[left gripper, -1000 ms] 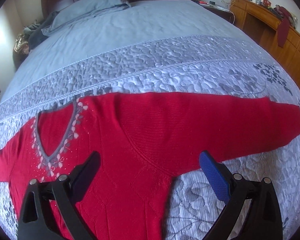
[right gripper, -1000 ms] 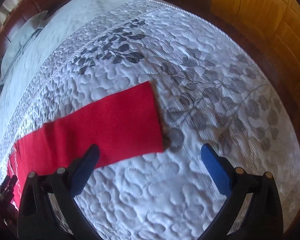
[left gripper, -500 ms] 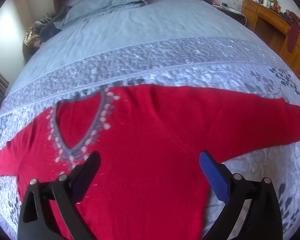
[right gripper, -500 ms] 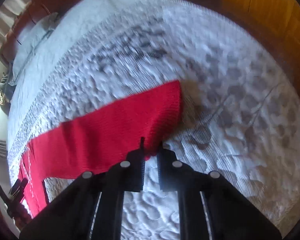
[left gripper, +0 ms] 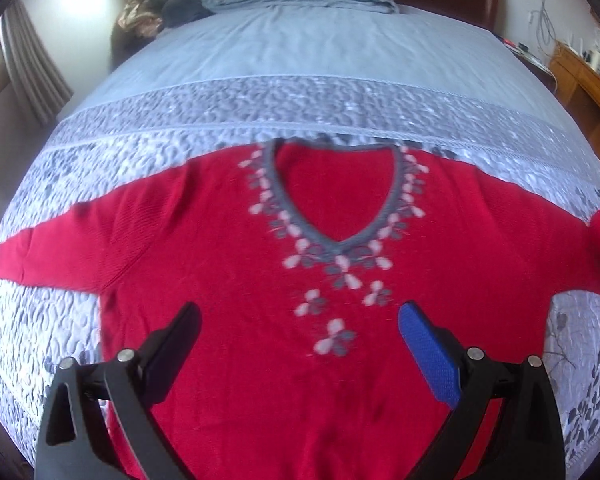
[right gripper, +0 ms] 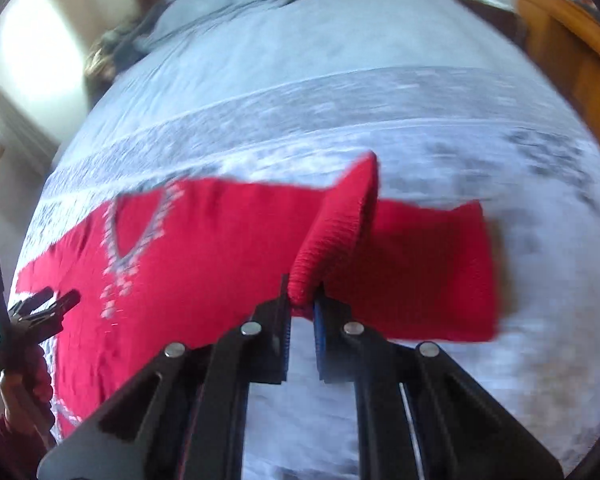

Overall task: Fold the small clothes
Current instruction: 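Carry the held sleeve across the sweater body with the right tool and release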

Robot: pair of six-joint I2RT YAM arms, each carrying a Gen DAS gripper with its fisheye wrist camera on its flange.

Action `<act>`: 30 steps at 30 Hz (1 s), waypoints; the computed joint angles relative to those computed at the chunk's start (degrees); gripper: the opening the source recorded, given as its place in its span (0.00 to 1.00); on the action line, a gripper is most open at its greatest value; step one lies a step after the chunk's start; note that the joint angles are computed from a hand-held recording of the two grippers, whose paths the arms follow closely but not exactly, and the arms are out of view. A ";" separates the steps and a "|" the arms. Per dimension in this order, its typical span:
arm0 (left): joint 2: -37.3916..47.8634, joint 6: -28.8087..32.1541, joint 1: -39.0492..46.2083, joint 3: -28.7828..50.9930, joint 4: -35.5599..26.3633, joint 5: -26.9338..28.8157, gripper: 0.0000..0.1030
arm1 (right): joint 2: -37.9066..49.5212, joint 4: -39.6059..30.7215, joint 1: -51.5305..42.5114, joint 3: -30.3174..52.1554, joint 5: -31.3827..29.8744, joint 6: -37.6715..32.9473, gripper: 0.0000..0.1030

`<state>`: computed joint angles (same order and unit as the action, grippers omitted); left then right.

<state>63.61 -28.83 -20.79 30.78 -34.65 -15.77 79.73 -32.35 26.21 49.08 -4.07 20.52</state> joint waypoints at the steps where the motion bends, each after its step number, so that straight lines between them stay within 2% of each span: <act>1: -1.72 1.55 2.10 -0.86 -0.10 1.15 0.96 | 3.48 2.56 3.84 1.23 -0.93 3.00 0.08; 6: -7.12 7.00 9.84 -3.04 -0.65 8.41 0.96 | 17.61 8.29 14.64 9.52 -2.03 8.57 0.10; 7: -7.43 7.43 10.44 -3.12 -0.51 9.79 0.96 | 20.49 8.04 15.83 11.45 -3.01 8.84 0.19; 9: -7.41 7.34 10.50 -3.39 0.14 11.79 0.96 | 22.73 7.87 17.32 12.44 -3.43 9.98 0.25; 10: -6.74 7.16 10.52 -3.44 0.95 13.34 0.96 | 22.22 8.46 17.45 11.45 -4.16 10.14 0.36; 12: -4.54 6.00 9.58 -3.16 2.91 16.34 0.96 | 18.78 10.02 17.25 7.95 -3.74 10.08 0.38; 16: 3.13 1.95 3.80 -1.65 8.29 17.93 0.96 | 9.49 10.92 14.66 -0.79 -2.85 9.60 0.38; 18: 8.11 -0.45 0.92 -0.22 11.10 20.10 0.96 | 2.44 10.14 12.45 -6.47 -3.98 9.10 0.38; 21: 15.30 -3.09 -3.31 2.61 15.03 23.67 0.95 | -4.51 9.34 12.53 -12.03 -2.61 9.21 0.38; 24: 21.37 -5.52 -6.11 5.05 18.16 25.74 0.93 | -15.16 7.50 12.81 -18.51 -1.95 10.60 0.38; 28: 28.46 -7.28 -6.63 8.29 20.49 29.57 0.67 | -26.99 6.16 14.91 -25.00 -0.48 14.12 0.38; 30: 30.88 -8.03 -6.80 9.59 20.80 30.63 0.59 | -31.73 5.94 15.90 -27.51 0.67 15.56 0.38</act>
<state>94.48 -36.86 -27.59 40.37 -13.85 14.86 48.01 -26.41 42.11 21.57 -3.40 36.08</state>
